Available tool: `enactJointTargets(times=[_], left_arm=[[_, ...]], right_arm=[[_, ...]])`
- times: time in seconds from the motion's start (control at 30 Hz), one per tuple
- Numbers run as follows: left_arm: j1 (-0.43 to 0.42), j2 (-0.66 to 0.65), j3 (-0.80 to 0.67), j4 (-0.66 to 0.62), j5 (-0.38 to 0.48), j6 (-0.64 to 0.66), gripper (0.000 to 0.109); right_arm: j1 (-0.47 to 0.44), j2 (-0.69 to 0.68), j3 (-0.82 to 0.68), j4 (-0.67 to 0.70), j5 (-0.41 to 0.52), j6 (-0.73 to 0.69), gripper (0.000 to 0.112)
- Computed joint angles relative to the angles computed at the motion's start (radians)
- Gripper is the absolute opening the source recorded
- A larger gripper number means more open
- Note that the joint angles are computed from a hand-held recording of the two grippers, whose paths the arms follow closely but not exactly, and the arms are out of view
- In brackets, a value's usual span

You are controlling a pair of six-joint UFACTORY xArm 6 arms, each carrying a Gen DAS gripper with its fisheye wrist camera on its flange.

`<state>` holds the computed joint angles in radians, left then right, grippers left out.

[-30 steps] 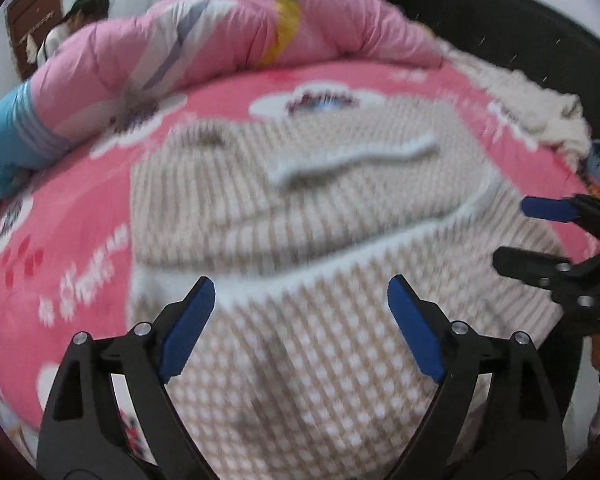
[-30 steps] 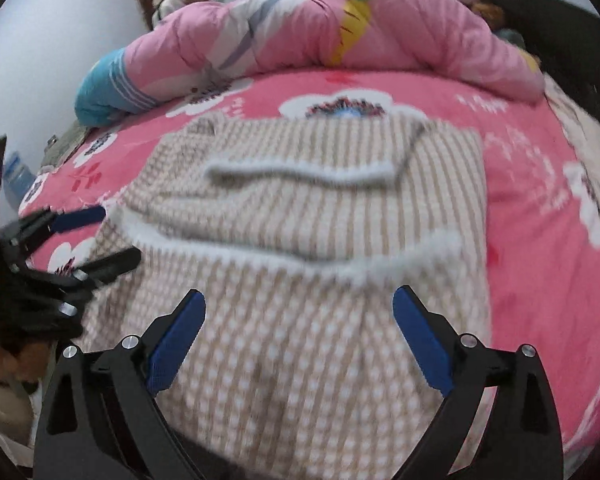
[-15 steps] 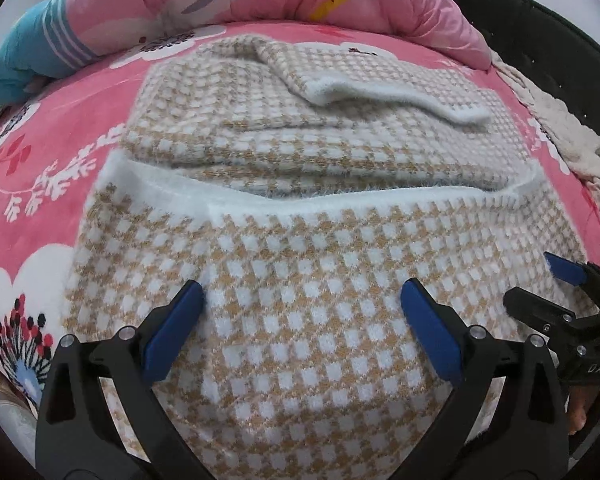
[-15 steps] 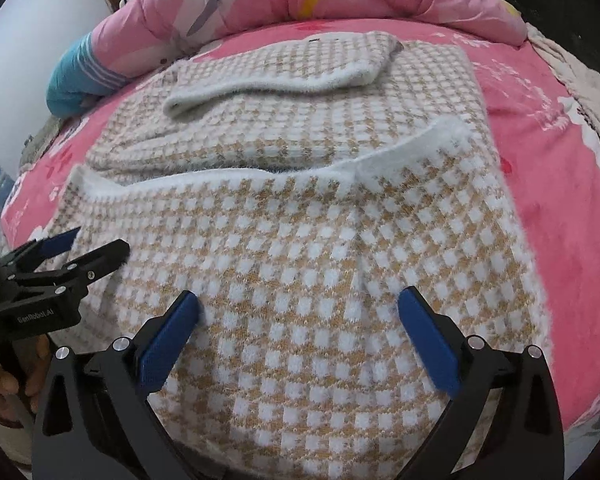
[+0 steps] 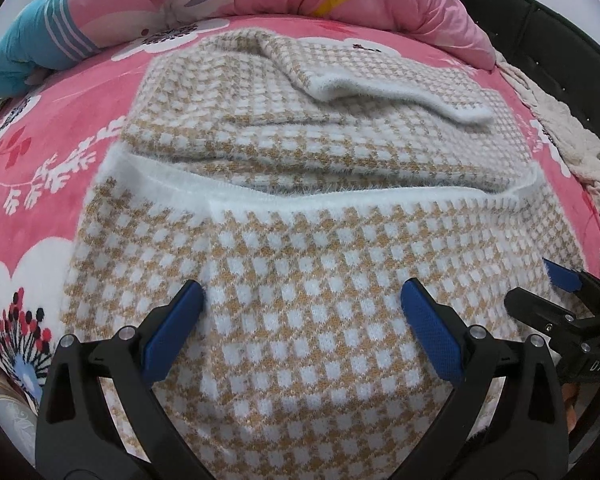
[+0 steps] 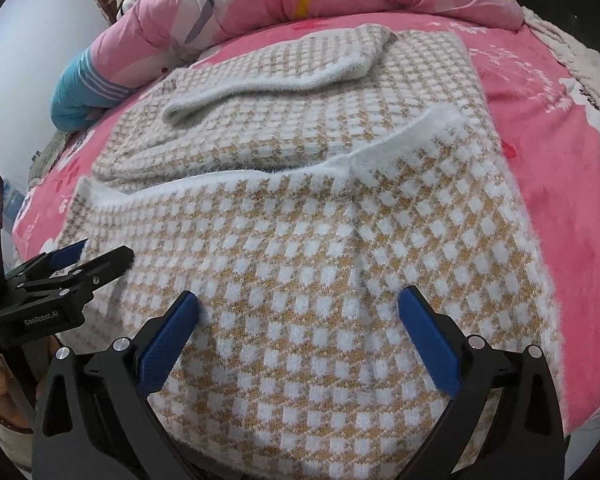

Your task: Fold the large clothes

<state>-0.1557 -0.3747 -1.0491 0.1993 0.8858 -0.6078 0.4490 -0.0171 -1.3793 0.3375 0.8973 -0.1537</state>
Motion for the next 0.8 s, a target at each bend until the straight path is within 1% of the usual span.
enactJointTargets(times=[0.3, 0.8], left_arm=[[0.002, 0.001, -0.001, -0.003, -0.001, 0.006, 0.096], [0.006, 0.004, -0.005, -0.012, 0.005, 0.008, 0.096]], right_arm=[[0.016, -0.006, 0.013, -0.013, -0.017, 0.021, 0.097], [0.013, -0.011, 0.019, -0.01, -0.026, 0.014, 0.097]])
